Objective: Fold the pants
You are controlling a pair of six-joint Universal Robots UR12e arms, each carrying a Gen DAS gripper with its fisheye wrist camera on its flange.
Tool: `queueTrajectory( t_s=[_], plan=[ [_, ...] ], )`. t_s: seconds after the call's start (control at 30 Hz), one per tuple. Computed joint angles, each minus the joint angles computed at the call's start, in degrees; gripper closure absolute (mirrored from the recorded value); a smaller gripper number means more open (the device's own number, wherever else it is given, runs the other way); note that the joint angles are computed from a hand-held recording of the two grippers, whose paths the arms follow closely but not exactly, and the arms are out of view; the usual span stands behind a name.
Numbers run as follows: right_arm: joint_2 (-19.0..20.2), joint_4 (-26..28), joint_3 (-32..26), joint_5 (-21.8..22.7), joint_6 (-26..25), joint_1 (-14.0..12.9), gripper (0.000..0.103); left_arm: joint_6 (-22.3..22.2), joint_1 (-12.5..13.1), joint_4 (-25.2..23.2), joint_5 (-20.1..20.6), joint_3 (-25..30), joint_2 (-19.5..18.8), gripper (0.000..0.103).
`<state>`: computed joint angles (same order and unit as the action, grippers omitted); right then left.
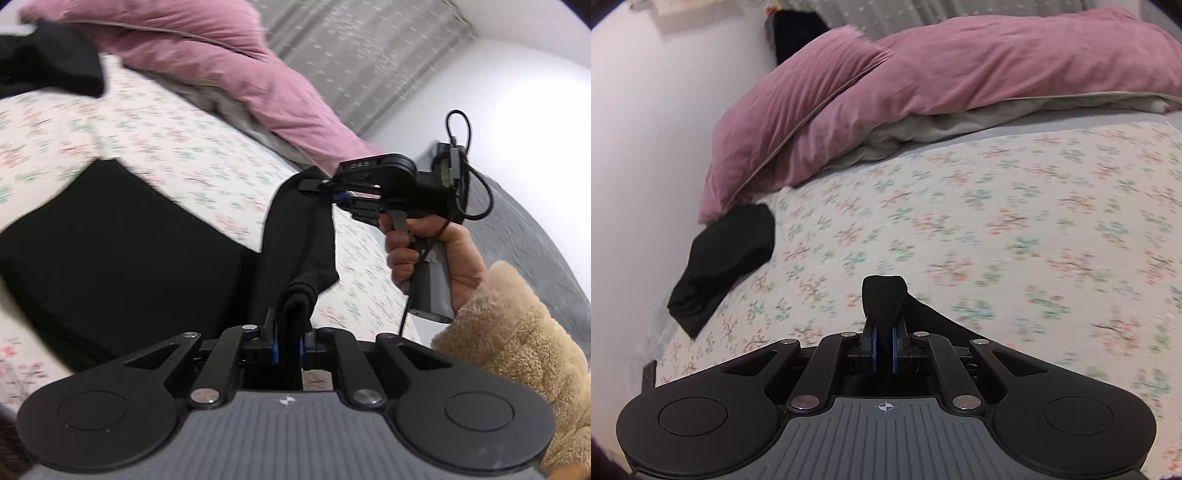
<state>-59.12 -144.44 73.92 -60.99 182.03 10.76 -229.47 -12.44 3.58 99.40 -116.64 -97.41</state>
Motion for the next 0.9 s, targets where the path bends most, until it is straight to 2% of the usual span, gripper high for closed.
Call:
queueTrajectory(
  t_s=[0.27,0.6,0.8,0.9],
  plan=[
    [3.27,2.91,-4.62,-3.03,-1.06,4.86,0.097,-5.42,2.85,-0.12,1.10,-3.28,2.83,0.068],
    [6.43,7.02,-9.77,-4.56,-2.38,8.76,0.097,-10.61,4.75,1.21,3.93,-8.09,6.86,0.068],
    [8.26,9.24,-12.33,-5.17,-2.35,10.37,0.097,-12.54,5.35,-0.47,6.12,-9.67,8.42,0.068],
    [9.04,10.40,-13.30,-5.13,-2.08,10.91,0.095,-13.02,5.66,-3.20,7.02,-9.66,8.83,0.068]
  ],
)
